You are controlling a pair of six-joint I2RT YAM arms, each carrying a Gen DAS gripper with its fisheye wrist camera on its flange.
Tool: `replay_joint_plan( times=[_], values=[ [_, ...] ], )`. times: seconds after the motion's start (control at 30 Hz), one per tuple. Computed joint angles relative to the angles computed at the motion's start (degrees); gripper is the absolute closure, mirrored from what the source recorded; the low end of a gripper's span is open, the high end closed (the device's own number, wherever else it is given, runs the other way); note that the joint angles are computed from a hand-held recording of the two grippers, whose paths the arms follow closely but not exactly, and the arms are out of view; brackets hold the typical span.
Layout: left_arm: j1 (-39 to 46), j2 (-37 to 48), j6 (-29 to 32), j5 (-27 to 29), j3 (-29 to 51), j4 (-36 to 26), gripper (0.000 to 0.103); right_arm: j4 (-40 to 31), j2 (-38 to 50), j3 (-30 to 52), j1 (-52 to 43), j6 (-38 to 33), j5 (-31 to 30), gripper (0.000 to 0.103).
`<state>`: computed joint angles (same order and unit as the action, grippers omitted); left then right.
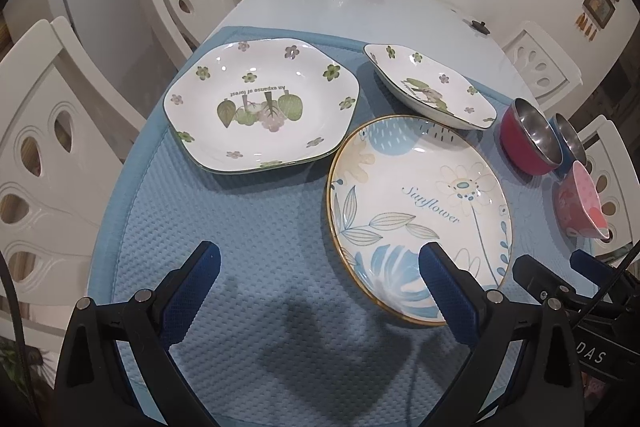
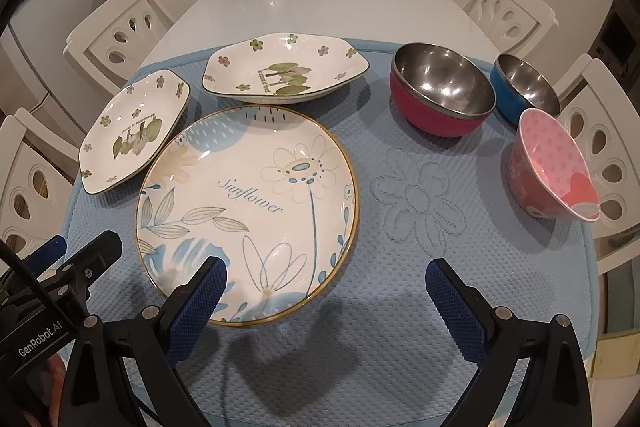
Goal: Organize plates and bowls
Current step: 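Move the right tool toward the round Sunflower plate, then grasp the rim of the round Sunflower plate with the right tool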
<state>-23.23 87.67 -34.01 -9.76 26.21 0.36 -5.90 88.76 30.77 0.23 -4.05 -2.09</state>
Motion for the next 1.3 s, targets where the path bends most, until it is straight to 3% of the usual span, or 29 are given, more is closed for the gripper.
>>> replay_joint_plan(
  times=[0.43, 0.63, 0.7, 0.87, 1.1, 1.3],
  values=[
    [1.9, 6.1, 4.0, 0.9, 1.8, 4.5, 0.004, 3.5, 4.8, 2.0, -1.7, -2.8, 0.0, 0.003],
    [6.0, 13.6, 6.5, 7.8, 5.4, 8.0, 0.013, 3.8, 14.7, 8.7, -4.3, -4.1, -4.0, 0.004],
    [6.1, 15.7, 6.9, 9.0, 6.3, 8.5, 0.019, 3.3, 18.5, 11.4, -5.0, -4.2, -5.8, 0.018],
    [7.2, 22.1, 6.7, 13.9, 8.8, 10.0, 0.058, 1.4, 26.6, 17.6, -6.0, -4.2, -9.9, 0.043],
    [7.3, 23.9, 7.4, 13.8, 9.4, 12.5, 0.069, 2.5, 31.4, 21.3, -6.6, -4.9, -13.3, 0.065],
    [6.9, 25.2, 7.7, 14.3, 10.5, 13.9, 0.074, 1.2, 33.1, 23.8, -7.3, -8.1, -16.2, 0.069]
  ],
)
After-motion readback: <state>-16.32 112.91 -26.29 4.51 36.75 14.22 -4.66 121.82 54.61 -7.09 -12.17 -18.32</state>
